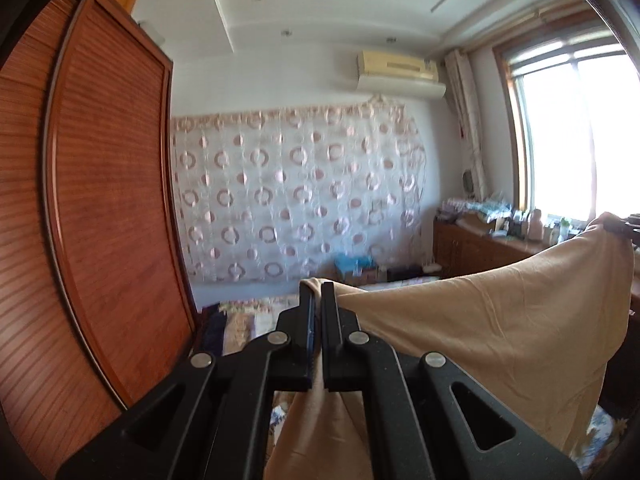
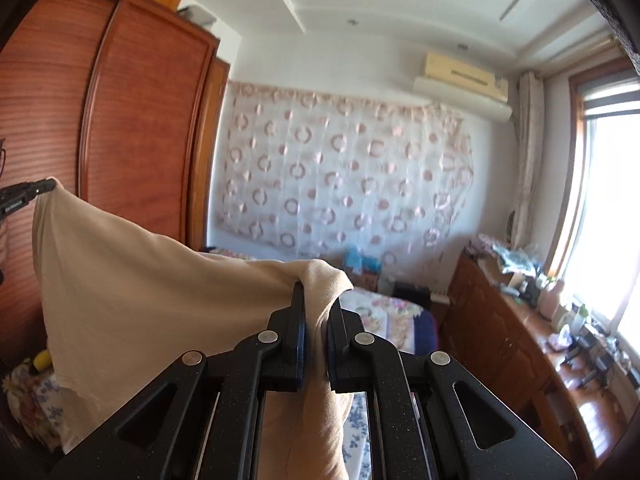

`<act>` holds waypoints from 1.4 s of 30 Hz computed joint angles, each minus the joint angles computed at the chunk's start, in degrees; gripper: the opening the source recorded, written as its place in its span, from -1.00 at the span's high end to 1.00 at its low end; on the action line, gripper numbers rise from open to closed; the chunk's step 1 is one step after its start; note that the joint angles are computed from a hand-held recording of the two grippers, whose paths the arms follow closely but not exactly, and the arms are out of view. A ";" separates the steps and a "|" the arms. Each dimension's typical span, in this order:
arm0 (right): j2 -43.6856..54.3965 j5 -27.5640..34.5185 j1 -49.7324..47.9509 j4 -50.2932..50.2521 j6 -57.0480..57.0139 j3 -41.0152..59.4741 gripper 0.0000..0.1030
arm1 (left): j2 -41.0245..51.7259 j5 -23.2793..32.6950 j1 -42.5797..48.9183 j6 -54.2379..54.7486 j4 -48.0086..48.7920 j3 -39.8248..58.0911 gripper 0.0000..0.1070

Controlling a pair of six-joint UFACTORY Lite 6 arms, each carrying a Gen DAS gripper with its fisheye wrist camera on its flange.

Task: Fold small clothes

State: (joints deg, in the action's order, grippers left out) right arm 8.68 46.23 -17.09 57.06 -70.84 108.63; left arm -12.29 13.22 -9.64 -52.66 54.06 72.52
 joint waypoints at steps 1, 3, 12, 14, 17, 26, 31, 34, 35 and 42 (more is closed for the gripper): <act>1.44 -3.04 1.78 0.27 -1.79 -1.60 0.90 | 3.94 -1.85 0.96 -6.00 5.40 0.11 1.00; 6.37 -8.47 5.18 0.57 -3.85 -3.01 0.90 | 11.57 -3.16 1.25 -17.99 16.12 1.44 1.00; 39.69 -22.93 13.15 -12.37 8.69 14.03 0.90 | 35.62 1.67 -3.52 -50.86 44.85 8.00 0.99; 44.51 -24.30 13.96 -17.68 13.64 17.44 0.89 | 36.75 1.74 -3.74 -50.14 43.62 8.05 0.99; 47.36 -25.33 14.83 -23.92 19.93 18.93 0.88 | 37.20 -0.38 -3.46 -47.76 40.69 7.49 0.97; 41.24 -28.37 14.11 -13.16 11.15 5.30 0.16 | 29.56 -4.57 -4.66 -59.21 53.21 -5.70 -0.01; 35.70 -28.84 12.57 4.67 -8.68 -7.03 0.11 | 26.85 -3.09 -6.74 -72.14 65.89 -13.63 -0.07; 33.38 -26.76 11.21 12.41 -17.33 -13.29 0.12 | 24.61 -0.77 -8.02 -85.38 77.92 -20.21 -0.07; 32.69 -26.62 10.94 14.84 -20.18 -15.42 0.12 | 23.99 -0.35 -8.45 -87.54 79.69 -22.22 -0.07; 30.94 -27.13 10.89 25.34 -31.18 -23.97 0.12 | 20.75 3.55 -7.04 -109.98 100.01 -34.43 -0.07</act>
